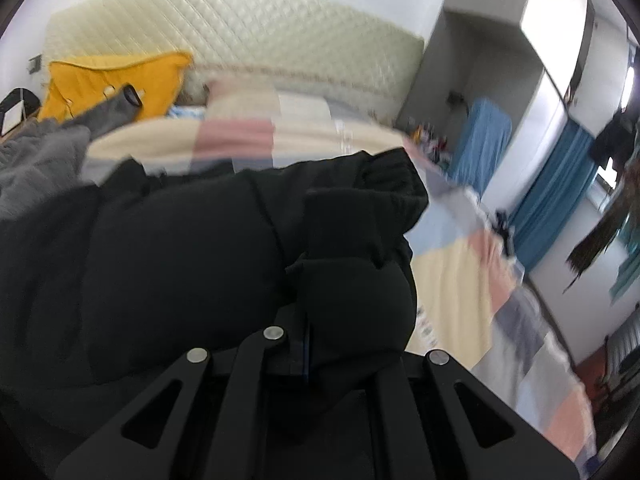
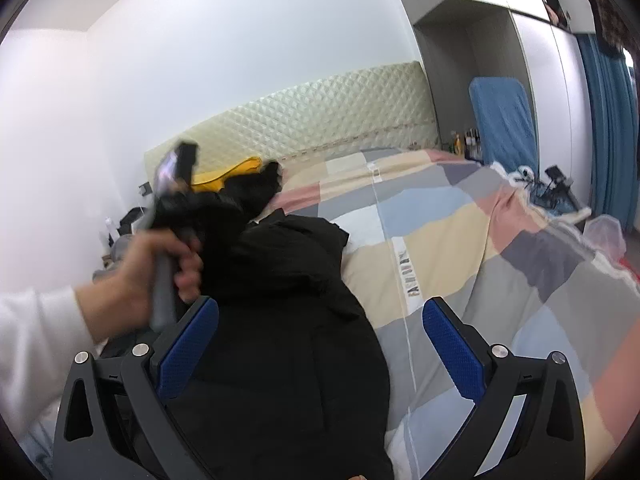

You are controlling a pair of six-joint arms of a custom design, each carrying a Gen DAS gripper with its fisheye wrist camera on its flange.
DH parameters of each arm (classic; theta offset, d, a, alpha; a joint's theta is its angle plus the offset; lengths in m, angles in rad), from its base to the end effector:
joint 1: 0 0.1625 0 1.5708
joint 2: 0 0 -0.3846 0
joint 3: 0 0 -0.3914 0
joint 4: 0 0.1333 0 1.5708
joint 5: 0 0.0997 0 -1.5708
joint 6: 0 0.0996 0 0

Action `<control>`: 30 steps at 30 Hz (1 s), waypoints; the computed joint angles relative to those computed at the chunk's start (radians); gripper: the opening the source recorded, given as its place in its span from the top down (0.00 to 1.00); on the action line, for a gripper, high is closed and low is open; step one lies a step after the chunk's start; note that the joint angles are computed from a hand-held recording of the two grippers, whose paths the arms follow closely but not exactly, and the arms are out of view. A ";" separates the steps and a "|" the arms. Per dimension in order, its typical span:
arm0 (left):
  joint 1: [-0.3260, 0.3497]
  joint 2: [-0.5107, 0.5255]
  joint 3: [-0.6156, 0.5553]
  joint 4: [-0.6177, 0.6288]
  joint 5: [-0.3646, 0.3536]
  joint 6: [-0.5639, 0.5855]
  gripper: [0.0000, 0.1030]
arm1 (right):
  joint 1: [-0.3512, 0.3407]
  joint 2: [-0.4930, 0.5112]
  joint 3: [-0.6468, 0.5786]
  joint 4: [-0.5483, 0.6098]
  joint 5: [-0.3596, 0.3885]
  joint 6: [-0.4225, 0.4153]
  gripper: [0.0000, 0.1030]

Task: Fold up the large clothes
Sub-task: 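Lift the sleeve with the left tool and fold it across the jacket body, then lower the sleeve onto the jacket and open the left tool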

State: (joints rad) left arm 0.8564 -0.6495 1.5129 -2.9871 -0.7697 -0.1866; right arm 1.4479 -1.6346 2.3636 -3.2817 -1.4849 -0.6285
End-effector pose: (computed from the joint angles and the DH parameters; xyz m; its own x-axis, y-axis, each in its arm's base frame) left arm -0.2920 -0.6494 0.0910 -0.8629 0.0488 -0.5031 0.4045 0.6635 -0.6294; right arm 0.0911 -0.4196 0.3134 -0.8470 -0.2826 0.4504 -0.5314 0.4761 -0.7007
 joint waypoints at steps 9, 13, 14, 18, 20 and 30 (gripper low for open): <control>0.043 0.148 -0.098 0.095 0.084 0.019 0.95 | 0.007 0.035 -0.023 0.047 -0.023 -0.009 0.00; 0.041 0.164 -0.100 0.078 0.099 0.043 0.95 | 0.009 0.048 -0.026 0.047 -0.028 -0.016 0.00; 0.038 0.157 -0.091 0.071 0.095 0.041 0.95 | 0.011 0.049 -0.025 0.046 -0.031 -0.014 0.00; 0.038 0.129 -0.065 0.059 0.077 0.024 0.94 | 0.015 0.052 -0.024 0.040 -0.036 -0.010 0.00; 0.029 0.111 -0.046 0.065 0.073 0.021 0.94 | 0.018 0.049 -0.020 0.042 -0.035 -0.017 0.00; -0.039 -0.022 0.089 0.163 0.086 -0.007 0.47 | 0.064 0.067 -0.002 0.038 -0.070 -0.074 0.00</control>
